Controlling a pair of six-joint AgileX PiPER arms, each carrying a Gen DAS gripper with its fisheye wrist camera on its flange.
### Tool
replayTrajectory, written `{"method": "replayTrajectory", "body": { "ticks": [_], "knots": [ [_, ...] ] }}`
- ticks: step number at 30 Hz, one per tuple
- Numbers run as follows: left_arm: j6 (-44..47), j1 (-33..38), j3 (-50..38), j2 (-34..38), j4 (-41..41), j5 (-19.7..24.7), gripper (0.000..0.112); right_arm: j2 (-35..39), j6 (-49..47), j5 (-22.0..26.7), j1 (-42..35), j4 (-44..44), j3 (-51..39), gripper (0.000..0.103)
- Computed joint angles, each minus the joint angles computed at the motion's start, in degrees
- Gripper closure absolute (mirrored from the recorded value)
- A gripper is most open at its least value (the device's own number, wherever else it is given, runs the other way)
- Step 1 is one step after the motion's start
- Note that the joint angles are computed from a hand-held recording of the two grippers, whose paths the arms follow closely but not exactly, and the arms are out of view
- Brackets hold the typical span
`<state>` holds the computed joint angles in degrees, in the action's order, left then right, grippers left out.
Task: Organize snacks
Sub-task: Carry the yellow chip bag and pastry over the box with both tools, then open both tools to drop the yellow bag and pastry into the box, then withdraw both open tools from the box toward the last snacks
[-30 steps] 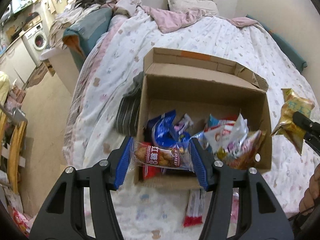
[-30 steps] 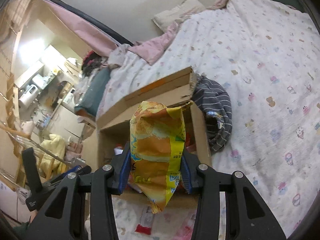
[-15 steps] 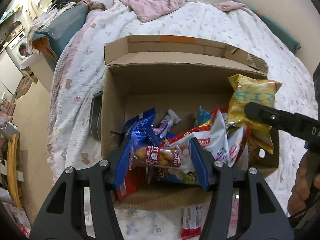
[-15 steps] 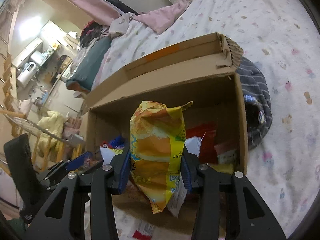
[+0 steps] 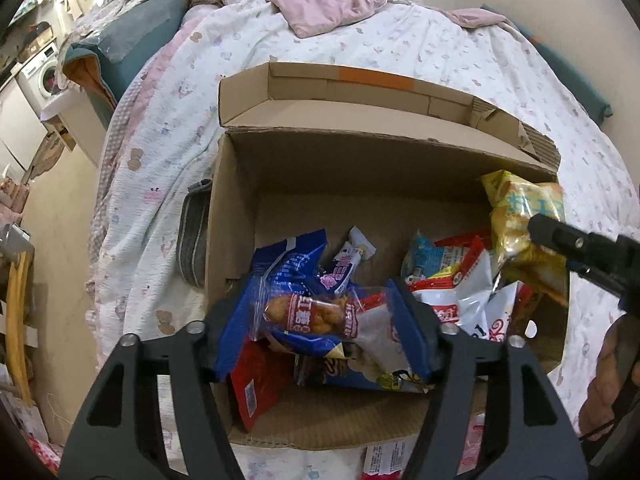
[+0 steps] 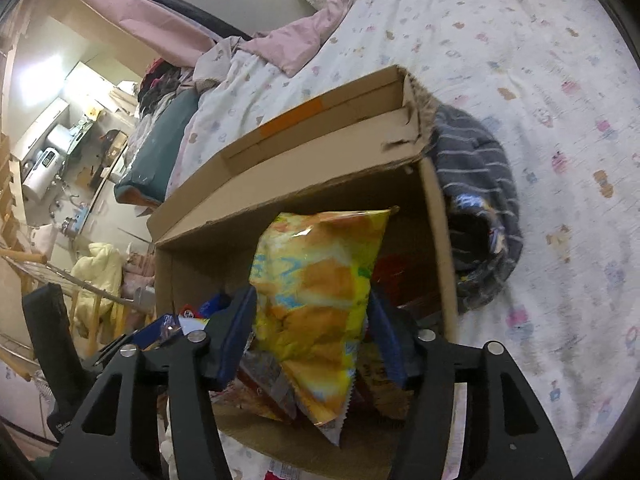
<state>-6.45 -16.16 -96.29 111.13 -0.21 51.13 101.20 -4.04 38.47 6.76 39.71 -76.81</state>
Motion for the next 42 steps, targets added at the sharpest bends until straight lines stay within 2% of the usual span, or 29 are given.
{"method": "replayTrajectory", "body": {
  "ticks": [4, 7, 8, 10, 28, 37, 42],
  "knots": [
    [0.4, 0.1, -0.1, -0.2, -0.4, 0.3, 0.04, -1.3, -1.2, -1.1, -0.3, 1.3, 0.7, 0.029],
    [0.5, 0.8, 0.3, -0.7, -2.1, 0.0, 0.037, -3.6, -0.3, -3.6, 0.1, -0.8, 1.7, 0.007],
    [0.7, 1.1, 0.2, -0.8, -2.7, -0.1, 0.036, -4.3, -0.1, -4.6, 0.1, -1.1, 2.2, 0.004],
    [0.3, 1.2, 0.3, -1.1, -2.5, -0.3, 0.036, -5.6, 0.3, -6.4, -0.1, -1.5, 3.3, 0.003],
    [1.8, 2.9, 1.5, -2.9, -4.9, -1.4, 0.035, -7.1, -1.6, -5.7, -0.8, -0.8, 4.3, 0.003],
    [2.2, 3.4, 5.7, -6.6, -6.6, -2.1, 0.035, -11.8, 3.1, -5.9, -0.5, -3.5, 8.5, 0.003],
    [2.1, 2.9, 9.4, -10.0, -5.6, -3.4, 0.035, -14.7, 7.5, -5.6, 1.4, -8.0, 10.8, 0.003]
  ]
}}
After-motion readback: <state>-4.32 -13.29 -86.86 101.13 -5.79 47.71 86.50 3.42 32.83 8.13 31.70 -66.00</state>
